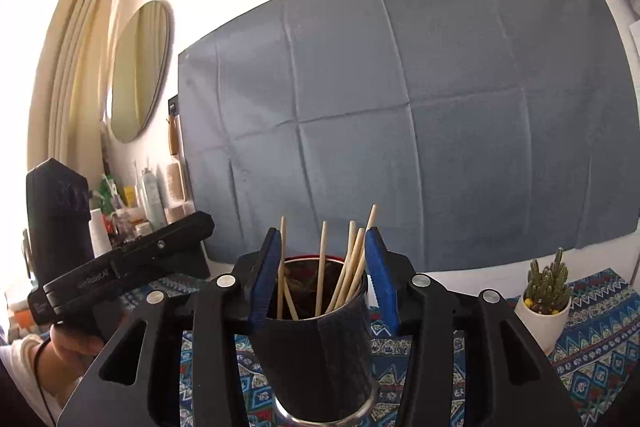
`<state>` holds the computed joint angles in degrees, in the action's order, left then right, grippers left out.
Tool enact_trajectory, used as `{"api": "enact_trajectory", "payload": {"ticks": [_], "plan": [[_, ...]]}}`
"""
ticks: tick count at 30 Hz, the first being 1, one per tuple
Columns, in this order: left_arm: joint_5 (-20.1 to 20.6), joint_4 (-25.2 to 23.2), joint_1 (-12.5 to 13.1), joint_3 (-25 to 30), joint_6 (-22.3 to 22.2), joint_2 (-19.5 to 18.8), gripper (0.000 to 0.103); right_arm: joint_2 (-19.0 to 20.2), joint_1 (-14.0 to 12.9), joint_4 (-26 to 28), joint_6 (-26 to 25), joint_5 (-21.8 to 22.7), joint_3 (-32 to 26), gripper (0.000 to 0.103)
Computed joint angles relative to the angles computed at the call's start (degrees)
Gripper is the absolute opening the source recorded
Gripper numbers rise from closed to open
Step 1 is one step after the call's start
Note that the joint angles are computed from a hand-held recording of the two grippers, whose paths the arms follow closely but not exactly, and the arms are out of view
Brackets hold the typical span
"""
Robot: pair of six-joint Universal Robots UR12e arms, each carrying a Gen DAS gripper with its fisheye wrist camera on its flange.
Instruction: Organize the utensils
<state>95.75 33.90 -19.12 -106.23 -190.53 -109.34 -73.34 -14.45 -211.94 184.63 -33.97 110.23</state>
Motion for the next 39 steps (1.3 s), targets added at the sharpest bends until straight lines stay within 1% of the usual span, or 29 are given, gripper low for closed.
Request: {"api": "enact_trajectory", "payload": {"ticks": [1,2,3,4,5,6,7,9,10,11,13,15,19,21,24,26,28,32,34,37,39], "plan": [[1.1,-0.5,-0.2,-0.3,-0.1,0.3,0.071,-0.3,-0.2,-0.2,0.2,0.0,0.4,0.047],[2.1,-1.1,-0.5,-0.5,-0.2,0.7,0.072,-0.6,-0.5,-0.3,0.2,0.0,0.7,0.051],[3.2,-1.7,-0.8,-0.8,-0.2,1.0,0.078,-1.0,-0.6,-0.2,0.1,-0.1,1.0,0.054],[5.0,-2.6,-1.2,-1.0,-0.3,1.4,0.088,-1.3,-0.9,-0.2,0.1,0.1,1.4,0.054],[6.9,-3.8,-1.7,-1.2,-0.6,1.8,0.093,-1.6,-1.2,0.0,-0.3,0.3,1.9,0.054],[8.1,-5.2,-2.1,-1.4,-1.3,2.3,0.097,-2.0,-1.4,0.4,-0.8,0.6,2.2,0.058],[9.0,-6.4,-2.4,-1.7,-2.0,2.8,0.097,-2.5,-1.8,0.9,-1.4,1.0,2.7,0.061],[11.1,-8.1,-3.2,-2.3,-2.1,3.6,0.097,-3.3,-2.5,1.3,-1.9,1.3,3.8,0.072],[12.2,-8.7,-3.7,-2.6,-1.8,4.0,0.097,-3.9,-2.9,1.2,-2.2,0.9,4.6,0.075],[13.1,-9.6,-4.2,-2.9,-1.6,4.5,0.097,-4.6,-3.2,1.3,-2.6,0.2,5.4,0.08],[14.0,-11.6,-5.0,-3.6,-1.4,5.4,0.097,-5.6,-4.0,0.9,-2.8,-0.1,6.7,0.085],[15.9,-13.4,-6.0,-4.1,-1.8,6.1,0.097,-6.8,-5.1,0.9,-2.5,0.2,8.2,0.086],[17.1,-16.5,-7.9,-5.6,-4.0,7.7,0.097,-9.6,-7.2,2.1,-3.2,0.1,11.4,0.089],[19.0,-16.9,-9.2,-6.2,-3.5,8.0,0.097,-11.0,-8.4,3.4,-3.9,0.6,13.2,0.093],[22.1,-17.4,-11.6,-6.9,-1.6,8.2,0.097,-13.0,-10.4,4.9,-5.0,1.9,15.8,0.094],[24.3,-17.6,-13.3,-7.4,-0.8,8.2,0.097,-14.2,-11.7,5.9,-6.9,3.3,17.7,0.095],[26.4,-18.0,-14.9,-7.9,-0.5,8.1,0.097,-15.5,-13.0,6.8,-9.0,3.9,19.9,0.095],[30.1,-19.6,-17.9,-8.9,-1.7,7.9,0.097,-18.2,-15.0,11.7,-14.8,5.5,23.7,0.095],[32.2,-19.5,-19.3,-9.3,-2.3,7.5,0.097,-19.7,-15.5,14.0,-17.2,4.6,25.3,0.095],[36.4,-19.7,-21.2,-9.6,-3.4,6.5,0.097,-20.7,-15.9,14.7,-18.5,3.7,27.2,0.095],[37.2,-19.6,-21.7,-10.2,-4.4,6.2,0.097,-21.3,-15.9,16.0,-20.6,2.9,28.2,0.095]]}}
